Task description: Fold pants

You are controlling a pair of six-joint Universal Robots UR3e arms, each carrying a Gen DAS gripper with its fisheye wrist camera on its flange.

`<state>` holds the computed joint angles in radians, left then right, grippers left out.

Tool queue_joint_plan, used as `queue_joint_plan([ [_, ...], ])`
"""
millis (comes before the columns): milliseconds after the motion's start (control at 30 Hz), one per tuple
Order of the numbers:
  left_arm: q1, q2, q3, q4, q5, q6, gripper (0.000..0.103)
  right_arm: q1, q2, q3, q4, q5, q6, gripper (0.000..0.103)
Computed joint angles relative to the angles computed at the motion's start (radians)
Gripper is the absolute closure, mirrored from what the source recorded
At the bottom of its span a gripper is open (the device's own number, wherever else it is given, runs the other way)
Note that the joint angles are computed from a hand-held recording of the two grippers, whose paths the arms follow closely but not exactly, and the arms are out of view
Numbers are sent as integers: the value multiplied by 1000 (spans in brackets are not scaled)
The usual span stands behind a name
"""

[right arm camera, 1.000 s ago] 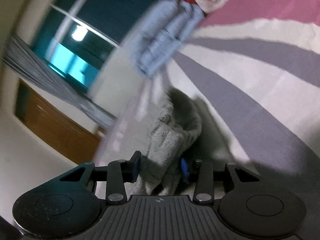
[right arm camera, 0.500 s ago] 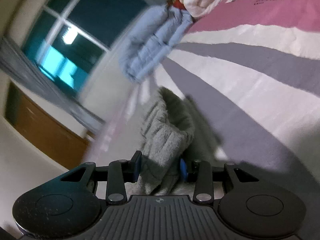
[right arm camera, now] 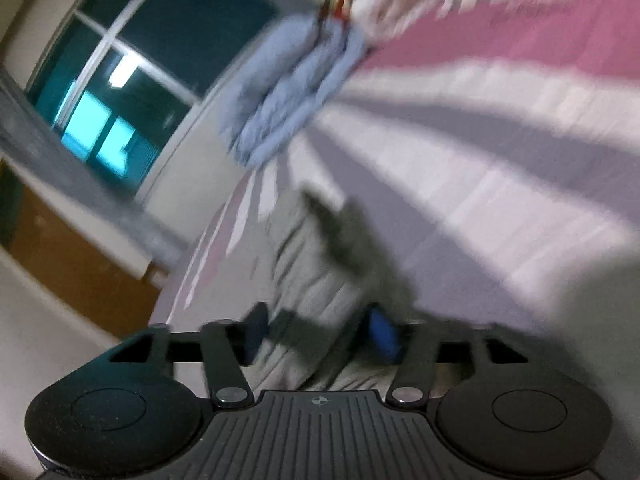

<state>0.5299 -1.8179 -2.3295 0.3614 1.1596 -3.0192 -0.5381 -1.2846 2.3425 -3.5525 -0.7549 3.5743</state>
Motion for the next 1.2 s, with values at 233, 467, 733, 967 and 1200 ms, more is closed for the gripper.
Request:
queue_joint_plan([
  [233,-56,-76,135,3,24,-75,30,28,-2,-123,1,12,-117,41],
  [467,-123,-157,258,-21,74,-124,27,283,212,-517,203,-237,-297,43],
  [733,-130,-141,256,-94,82,-65,27,162,294,-477,177,-127,-96,45],
  [967,-171,-140,238,-53,143,-43,27,36,178,-155,-17,66,-79,45],
  [1200,-173,-45,138,-48,122,-59,26,-64,119,-81,149,244,-115,45],
])
